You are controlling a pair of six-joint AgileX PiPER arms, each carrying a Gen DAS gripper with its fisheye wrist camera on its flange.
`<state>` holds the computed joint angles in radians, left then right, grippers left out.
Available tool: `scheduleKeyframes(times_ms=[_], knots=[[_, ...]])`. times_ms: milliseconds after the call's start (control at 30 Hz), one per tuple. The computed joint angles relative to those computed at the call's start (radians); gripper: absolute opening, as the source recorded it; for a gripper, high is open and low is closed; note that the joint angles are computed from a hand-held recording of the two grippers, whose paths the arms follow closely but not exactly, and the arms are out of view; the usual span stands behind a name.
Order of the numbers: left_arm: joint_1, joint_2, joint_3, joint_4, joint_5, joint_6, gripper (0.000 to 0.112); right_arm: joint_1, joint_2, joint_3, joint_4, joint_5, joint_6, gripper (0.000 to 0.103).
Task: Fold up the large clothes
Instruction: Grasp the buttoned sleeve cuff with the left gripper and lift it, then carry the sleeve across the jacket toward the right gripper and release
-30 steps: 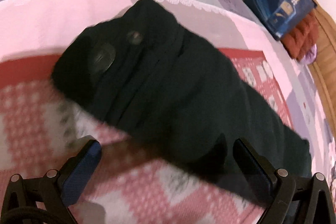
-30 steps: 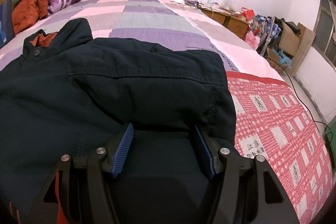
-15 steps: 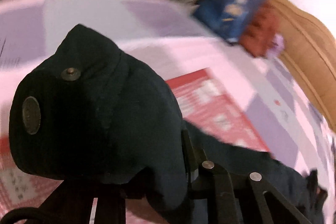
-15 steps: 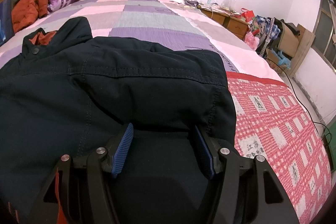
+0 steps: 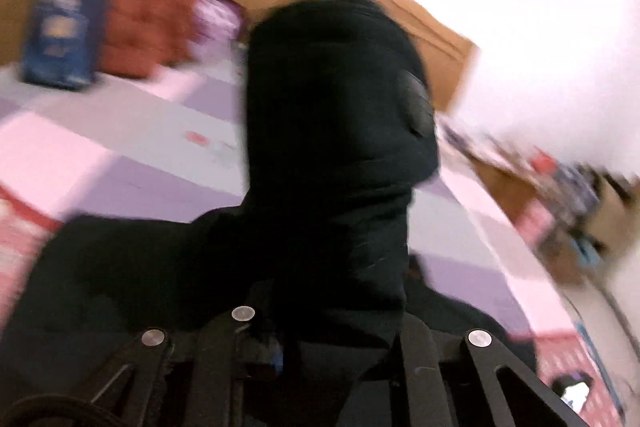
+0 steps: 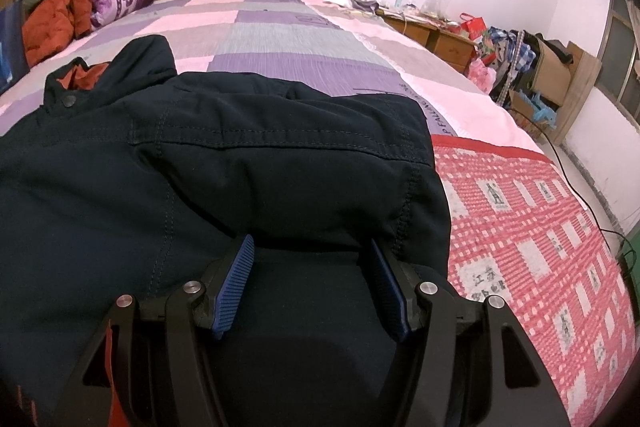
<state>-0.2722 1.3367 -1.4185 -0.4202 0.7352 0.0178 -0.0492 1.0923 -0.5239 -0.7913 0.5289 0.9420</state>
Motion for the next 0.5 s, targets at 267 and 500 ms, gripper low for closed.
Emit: scheduleKeyframes(times_ms=[267, 500], knots=[[-0.486, 0.202, 0.037, 0.21, -0.143, -0.266, 0.013, -0.071, -0.019, 0.008, 0.12, -0.063, -0.128, 0.062], [-0.574, 0.266, 0.038, 0.301, -0.151, -0.372, 0.017, -0.091, -0.024, 0.011, 0.163, -0.084, -0.168, 0.062]])
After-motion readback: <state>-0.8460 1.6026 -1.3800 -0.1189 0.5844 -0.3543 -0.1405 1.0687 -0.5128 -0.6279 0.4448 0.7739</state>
